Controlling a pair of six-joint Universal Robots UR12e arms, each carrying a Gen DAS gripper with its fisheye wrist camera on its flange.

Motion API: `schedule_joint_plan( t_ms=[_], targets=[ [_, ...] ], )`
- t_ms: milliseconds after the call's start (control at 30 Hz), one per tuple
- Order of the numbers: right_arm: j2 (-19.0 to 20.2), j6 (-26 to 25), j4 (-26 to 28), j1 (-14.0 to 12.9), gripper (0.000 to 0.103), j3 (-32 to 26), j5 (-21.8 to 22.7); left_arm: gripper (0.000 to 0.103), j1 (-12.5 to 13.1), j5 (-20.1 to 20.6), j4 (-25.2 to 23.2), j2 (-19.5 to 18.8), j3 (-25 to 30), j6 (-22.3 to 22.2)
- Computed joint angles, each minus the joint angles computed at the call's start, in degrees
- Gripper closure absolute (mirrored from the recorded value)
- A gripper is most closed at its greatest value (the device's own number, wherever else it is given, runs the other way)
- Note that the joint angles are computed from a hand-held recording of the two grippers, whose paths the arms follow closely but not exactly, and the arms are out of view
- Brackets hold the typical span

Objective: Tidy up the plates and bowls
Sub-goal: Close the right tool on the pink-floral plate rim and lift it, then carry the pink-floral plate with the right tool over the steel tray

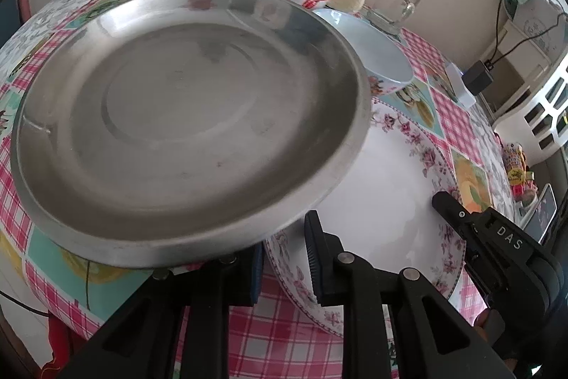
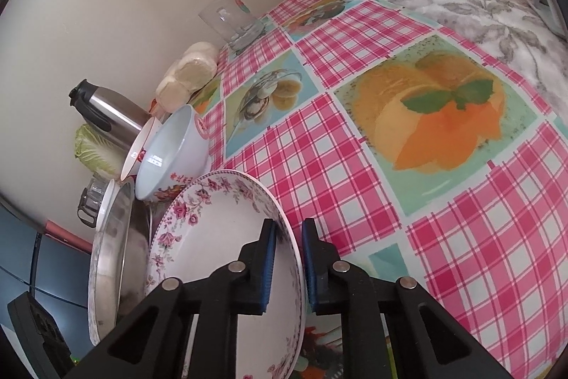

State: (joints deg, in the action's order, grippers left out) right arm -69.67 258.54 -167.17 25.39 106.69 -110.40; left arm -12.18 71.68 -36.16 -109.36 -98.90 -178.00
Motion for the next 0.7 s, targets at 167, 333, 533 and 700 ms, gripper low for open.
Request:
schedule_joint_plan(
  t_ms=[167,333,533,700],
  targets=[
    [-0.7,1.5,1.3,0.3,0.087,0.7,-1.4,0.081,-0.4,-1.0,-0.9,-0.1,0.2,2.0],
    [-1.6,3.7,1.0,0.3,0.087,2.1,-2.3,0.081,-0.7,-2.7,-2.5,0.1,0.2,5.0],
    [-2.8,6.4,-1.9,0.3,0.088,4.9,-3.3,0.081,-0.7,-5.3,-4.2,-0.1,0.6,6.5],
    [-3.0,5.6,-3.1,0.3,0.088,5.6,-3.4,0.081,-0.1,-7.7,-4.6,-0.5,1.0,4.3]
  ],
)
